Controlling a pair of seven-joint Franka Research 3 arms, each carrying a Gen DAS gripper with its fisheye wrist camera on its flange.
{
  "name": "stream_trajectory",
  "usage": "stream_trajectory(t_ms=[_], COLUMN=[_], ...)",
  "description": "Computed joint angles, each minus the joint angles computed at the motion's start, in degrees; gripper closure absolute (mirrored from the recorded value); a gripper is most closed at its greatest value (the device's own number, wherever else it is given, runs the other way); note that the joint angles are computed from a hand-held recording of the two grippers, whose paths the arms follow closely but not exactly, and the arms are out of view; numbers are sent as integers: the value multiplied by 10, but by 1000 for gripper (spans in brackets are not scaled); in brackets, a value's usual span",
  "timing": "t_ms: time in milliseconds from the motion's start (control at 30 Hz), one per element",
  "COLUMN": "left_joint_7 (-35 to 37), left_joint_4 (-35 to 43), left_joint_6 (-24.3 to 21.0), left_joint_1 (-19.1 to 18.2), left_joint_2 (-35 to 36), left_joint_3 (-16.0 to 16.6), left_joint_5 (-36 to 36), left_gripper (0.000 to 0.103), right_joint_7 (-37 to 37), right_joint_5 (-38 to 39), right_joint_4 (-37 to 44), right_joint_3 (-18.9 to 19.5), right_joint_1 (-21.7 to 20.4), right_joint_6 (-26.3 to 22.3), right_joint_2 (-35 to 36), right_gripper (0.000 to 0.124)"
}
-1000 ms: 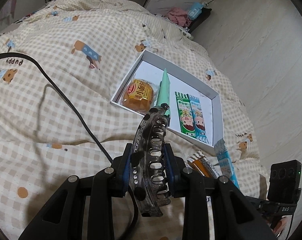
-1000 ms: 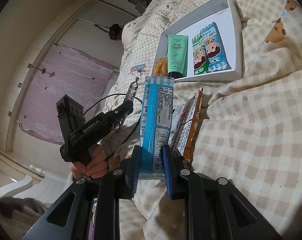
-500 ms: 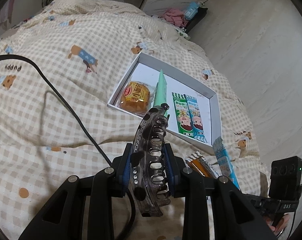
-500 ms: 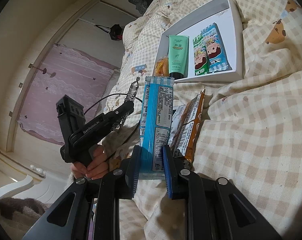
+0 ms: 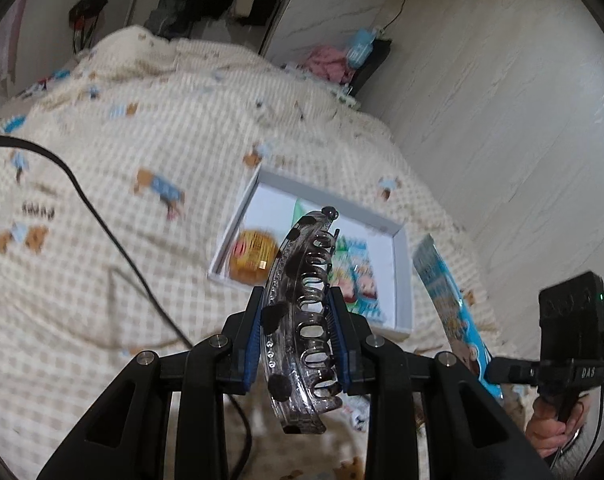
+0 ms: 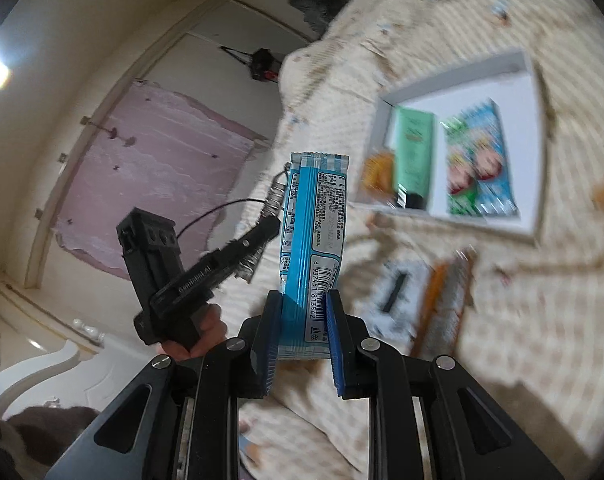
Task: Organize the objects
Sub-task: 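Lift the hair clip with the left gripper while the right gripper carries the wafer bar toward the tray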
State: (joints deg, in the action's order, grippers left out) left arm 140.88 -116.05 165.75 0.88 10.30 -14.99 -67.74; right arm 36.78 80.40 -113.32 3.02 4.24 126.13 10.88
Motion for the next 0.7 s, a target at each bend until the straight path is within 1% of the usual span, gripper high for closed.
stream_trajectory(t_ms=[100,167,200,267,367,400,500,600,667,700], left_joint_7=[16,51,62,61,79,87,112,135,164,191], left_joint_4=[14,24,31,49,76,87,111,135,158,174], left_joint_6=[-4,-13,-18,-23,-11,4,30,29,21,18], left_joint_1=[2,6,5,0,-5,-8,-9,-4,2,4], left_joint_2=[-11,-17,-18,-16,-8,-3,8,22,38,52], left_joint_3=[0,0,2,9,11,9,-2,-13,-22,-28], left_joint_5=[-3,-33,-42,-39,-46,-46,-55,-79,-109,-133], left_gripper=[71,71,71,71,71,71,71,71,71,71], right_joint_7=[-16,-39,-52,-76,-91,-98,-133,-155,-181,-194], right_joint_5=[8,26,37,59,83,86,94,108,137,149], right_joint_4=[40,62,71,90,121,127,141,159,173,181], right_joint_3=[5,10,13,18,24,26,31,36,41,44], right_joint_1=[-2,-5,-4,-4,-6,-4,2,2,0,0], right_joint_6=[-15,-25,-19,-13,-17,-7,28,43,57,62], right_joint_2=[15,24,26,32,47,48,48,58,70,77], right_gripper=[101,101,101,101,101,101,101,101,101,101])
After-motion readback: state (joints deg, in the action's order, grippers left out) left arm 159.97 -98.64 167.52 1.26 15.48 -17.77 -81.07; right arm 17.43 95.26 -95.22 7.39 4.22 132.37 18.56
